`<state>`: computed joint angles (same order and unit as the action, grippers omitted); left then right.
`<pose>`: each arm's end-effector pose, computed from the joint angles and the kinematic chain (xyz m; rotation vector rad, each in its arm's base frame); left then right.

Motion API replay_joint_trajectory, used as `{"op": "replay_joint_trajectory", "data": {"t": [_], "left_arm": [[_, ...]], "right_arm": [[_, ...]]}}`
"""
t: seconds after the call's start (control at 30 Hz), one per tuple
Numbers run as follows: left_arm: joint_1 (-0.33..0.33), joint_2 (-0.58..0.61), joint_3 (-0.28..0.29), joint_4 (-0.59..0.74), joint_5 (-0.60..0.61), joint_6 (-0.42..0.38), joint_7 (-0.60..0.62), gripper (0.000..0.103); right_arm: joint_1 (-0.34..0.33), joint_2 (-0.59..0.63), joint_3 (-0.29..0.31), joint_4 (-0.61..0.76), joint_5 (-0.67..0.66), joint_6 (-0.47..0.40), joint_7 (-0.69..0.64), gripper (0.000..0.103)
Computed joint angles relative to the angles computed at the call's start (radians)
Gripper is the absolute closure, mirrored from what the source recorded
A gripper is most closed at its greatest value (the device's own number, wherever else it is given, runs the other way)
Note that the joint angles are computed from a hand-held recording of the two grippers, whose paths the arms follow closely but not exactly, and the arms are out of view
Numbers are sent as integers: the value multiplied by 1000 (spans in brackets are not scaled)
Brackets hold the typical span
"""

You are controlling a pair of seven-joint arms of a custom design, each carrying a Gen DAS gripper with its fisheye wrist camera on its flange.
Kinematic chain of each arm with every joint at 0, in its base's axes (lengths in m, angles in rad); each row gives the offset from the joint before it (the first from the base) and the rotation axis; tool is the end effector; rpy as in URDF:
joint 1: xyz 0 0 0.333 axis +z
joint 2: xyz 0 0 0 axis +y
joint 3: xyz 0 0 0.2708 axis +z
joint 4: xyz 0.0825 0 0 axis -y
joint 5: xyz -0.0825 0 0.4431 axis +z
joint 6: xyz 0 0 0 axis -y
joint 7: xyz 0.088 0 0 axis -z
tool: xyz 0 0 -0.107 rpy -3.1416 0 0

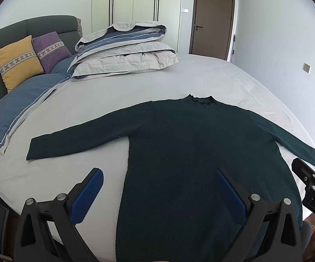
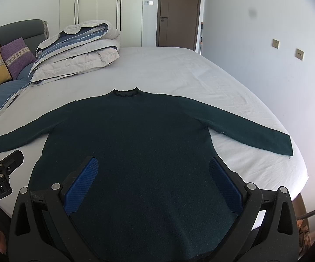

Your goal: Fold small clothes

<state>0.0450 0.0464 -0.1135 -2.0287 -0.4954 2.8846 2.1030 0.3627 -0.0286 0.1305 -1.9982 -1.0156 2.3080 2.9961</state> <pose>0.6579 -0.0169 0.4417 -1.6040 1.9044 -0.9031 0.5693 0.2871 0.4469 -1.4383 2.0373 -1.0533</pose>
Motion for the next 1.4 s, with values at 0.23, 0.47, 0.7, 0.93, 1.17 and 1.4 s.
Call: {"op": "replay_joint_trajectory", "data": {"t": [0.23, 0.47, 0.7, 0.93, 1.17, 1.4], "left_arm": [[0, -1, 0, 0, 2, -2, -1, 0], [-1, -10, 3, -10, -5, -3, 7, 0], [-2, -11, 4, -12, -7, -2, 10, 0], [-3, -14, 4, -27, -23, 10, 26, 0], [-4, -19, 6, -37, -31, 13, 35, 0], [-5, -20, 9, -41, -34, 16, 41, 0]], "right_arm": [[1, 1, -1, 1, 1, 0, -1, 0], [1, 1, -1, 1, 3, -1, -2, 0], [1, 1, -1, 2, 5, -1, -3, 0], [0, 0, -1, 0, 6, 0, -3, 0], [-3, 7, -4, -15, -6, 16, 15, 0], [0, 11, -5, -13, -7, 14, 19, 0]]}}
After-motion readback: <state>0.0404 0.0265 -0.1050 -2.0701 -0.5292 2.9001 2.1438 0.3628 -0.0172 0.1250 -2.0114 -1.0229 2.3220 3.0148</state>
